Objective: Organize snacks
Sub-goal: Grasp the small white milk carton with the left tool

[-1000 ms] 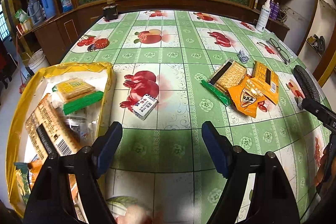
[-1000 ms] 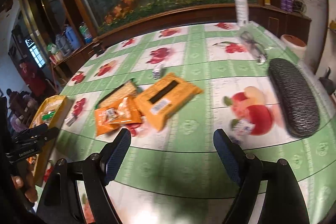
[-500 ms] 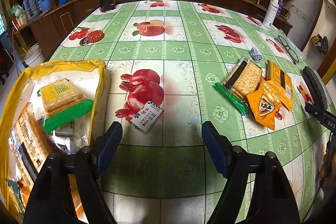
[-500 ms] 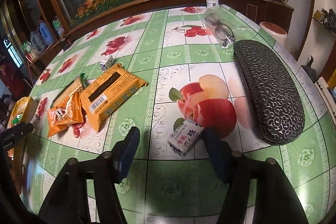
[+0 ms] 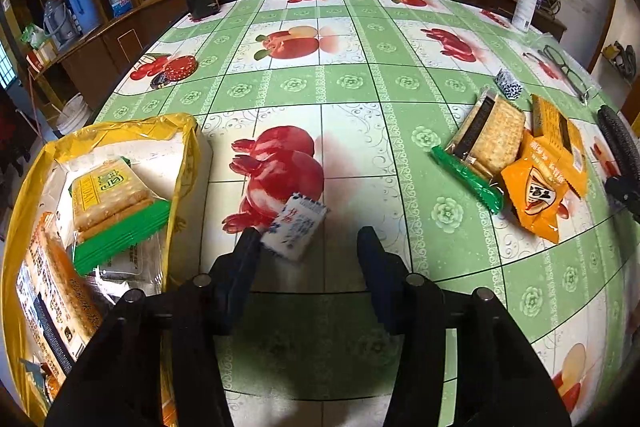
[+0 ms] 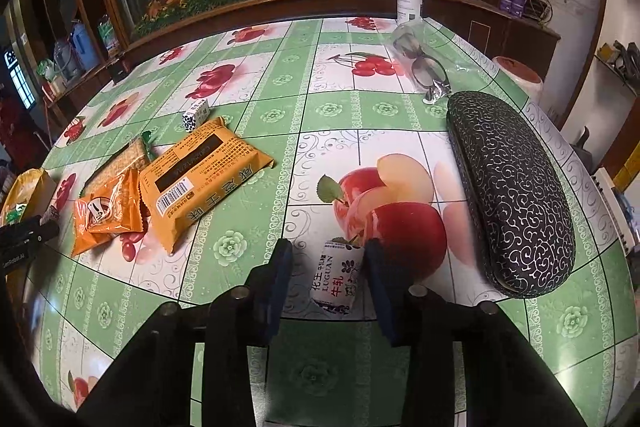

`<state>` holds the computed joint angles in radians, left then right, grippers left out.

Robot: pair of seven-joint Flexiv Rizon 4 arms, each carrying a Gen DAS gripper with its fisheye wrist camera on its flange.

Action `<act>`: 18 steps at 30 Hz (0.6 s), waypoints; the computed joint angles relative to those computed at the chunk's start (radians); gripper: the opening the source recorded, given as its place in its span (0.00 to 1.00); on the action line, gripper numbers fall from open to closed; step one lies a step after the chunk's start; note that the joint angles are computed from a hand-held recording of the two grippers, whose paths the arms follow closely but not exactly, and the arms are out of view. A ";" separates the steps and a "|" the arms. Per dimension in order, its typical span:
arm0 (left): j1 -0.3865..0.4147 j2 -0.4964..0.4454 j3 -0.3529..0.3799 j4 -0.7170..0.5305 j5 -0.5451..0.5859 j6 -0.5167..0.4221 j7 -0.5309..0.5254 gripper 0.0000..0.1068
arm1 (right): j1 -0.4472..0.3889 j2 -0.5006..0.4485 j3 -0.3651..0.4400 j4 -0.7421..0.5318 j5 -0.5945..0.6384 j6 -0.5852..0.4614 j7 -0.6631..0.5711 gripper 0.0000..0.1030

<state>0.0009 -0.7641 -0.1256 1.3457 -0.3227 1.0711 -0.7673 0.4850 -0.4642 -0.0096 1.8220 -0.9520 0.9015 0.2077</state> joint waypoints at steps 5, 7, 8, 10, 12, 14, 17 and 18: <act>0.010 -0.004 0.002 -0.019 -0.008 -0.026 -0.017 0.25 | -0.001 0.000 0.000 -0.001 0.001 -0.005 -0.009 0.21; 0.013 -0.001 -0.001 -0.016 -0.010 -0.029 -0.012 0.19 | -0.002 0.001 -0.001 0.002 -0.003 0.001 -0.005 0.21; 0.016 0.001 -0.006 -0.012 -0.013 -0.029 -0.005 0.18 | -0.003 0.002 -0.001 0.003 -0.006 0.005 -0.002 0.20; 0.016 0.006 -0.009 -0.002 -0.013 -0.021 0.005 0.17 | -0.003 0.003 -0.002 0.006 -0.011 0.010 0.003 0.20; 0.021 0.010 -0.020 0.003 -0.023 -0.037 0.021 0.16 | -0.005 0.004 -0.003 0.010 -0.016 0.017 0.010 0.20; 0.006 0.017 -0.012 0.019 -0.001 0.004 0.045 0.16 | -0.006 0.005 -0.002 0.011 -0.017 0.020 0.011 0.20; -0.004 0.025 -0.019 0.044 0.025 0.066 0.097 0.17 | -0.008 0.007 -0.004 0.016 -0.023 0.029 0.020 0.20; -0.010 0.024 -0.014 0.042 0.029 0.067 0.099 0.17 | -0.009 0.007 -0.004 0.017 -0.025 0.033 0.023 0.20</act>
